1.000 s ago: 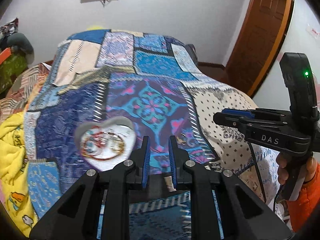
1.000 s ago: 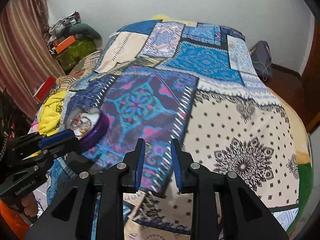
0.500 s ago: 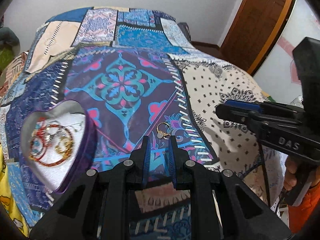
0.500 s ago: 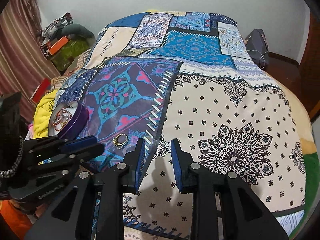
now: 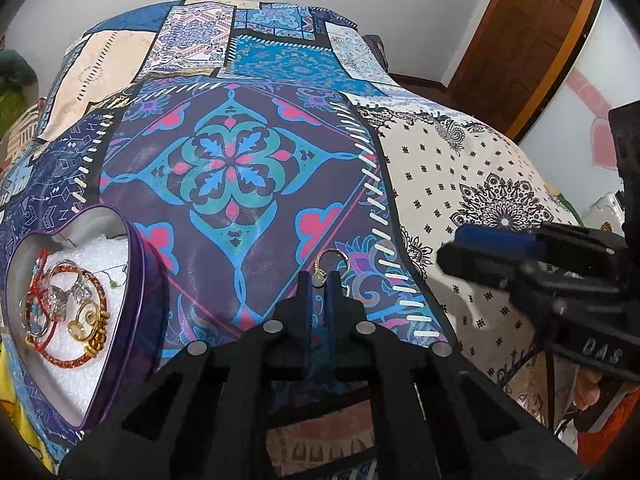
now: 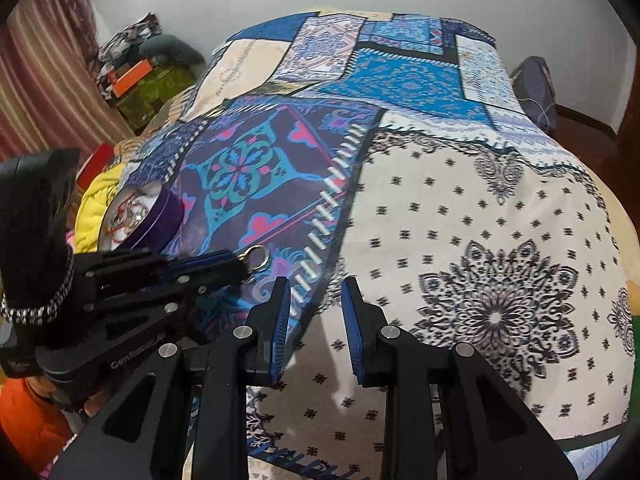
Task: Organize jewelry
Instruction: 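Grasp a gold ring with the left gripper while the right gripper grasps a gold earring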
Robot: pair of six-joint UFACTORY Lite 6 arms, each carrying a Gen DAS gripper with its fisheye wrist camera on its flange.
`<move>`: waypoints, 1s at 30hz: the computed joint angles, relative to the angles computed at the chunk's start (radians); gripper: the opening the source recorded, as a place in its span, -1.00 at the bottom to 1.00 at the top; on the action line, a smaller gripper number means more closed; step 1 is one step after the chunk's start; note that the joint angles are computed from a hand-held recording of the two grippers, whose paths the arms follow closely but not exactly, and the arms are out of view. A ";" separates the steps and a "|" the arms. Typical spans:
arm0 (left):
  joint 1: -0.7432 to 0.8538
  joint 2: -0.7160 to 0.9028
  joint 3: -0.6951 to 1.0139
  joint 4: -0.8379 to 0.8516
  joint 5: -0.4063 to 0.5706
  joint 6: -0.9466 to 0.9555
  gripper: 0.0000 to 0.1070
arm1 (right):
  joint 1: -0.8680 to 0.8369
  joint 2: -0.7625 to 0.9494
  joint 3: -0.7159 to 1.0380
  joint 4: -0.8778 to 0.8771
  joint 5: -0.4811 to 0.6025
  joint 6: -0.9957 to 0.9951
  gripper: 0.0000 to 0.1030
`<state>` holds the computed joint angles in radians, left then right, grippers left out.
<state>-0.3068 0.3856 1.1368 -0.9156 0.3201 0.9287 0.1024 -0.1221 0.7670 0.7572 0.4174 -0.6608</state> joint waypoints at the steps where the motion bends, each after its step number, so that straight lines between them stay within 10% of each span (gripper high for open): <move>1: 0.001 -0.002 -0.002 -0.006 -0.001 0.003 -0.96 | 0.009 0.008 0.003 0.006 -0.001 -0.005 -0.54; 30: 0.086 -0.137 -0.142 -0.072 0.055 0.110 -0.96 | 0.154 0.081 0.016 -0.085 -0.140 0.096 -0.81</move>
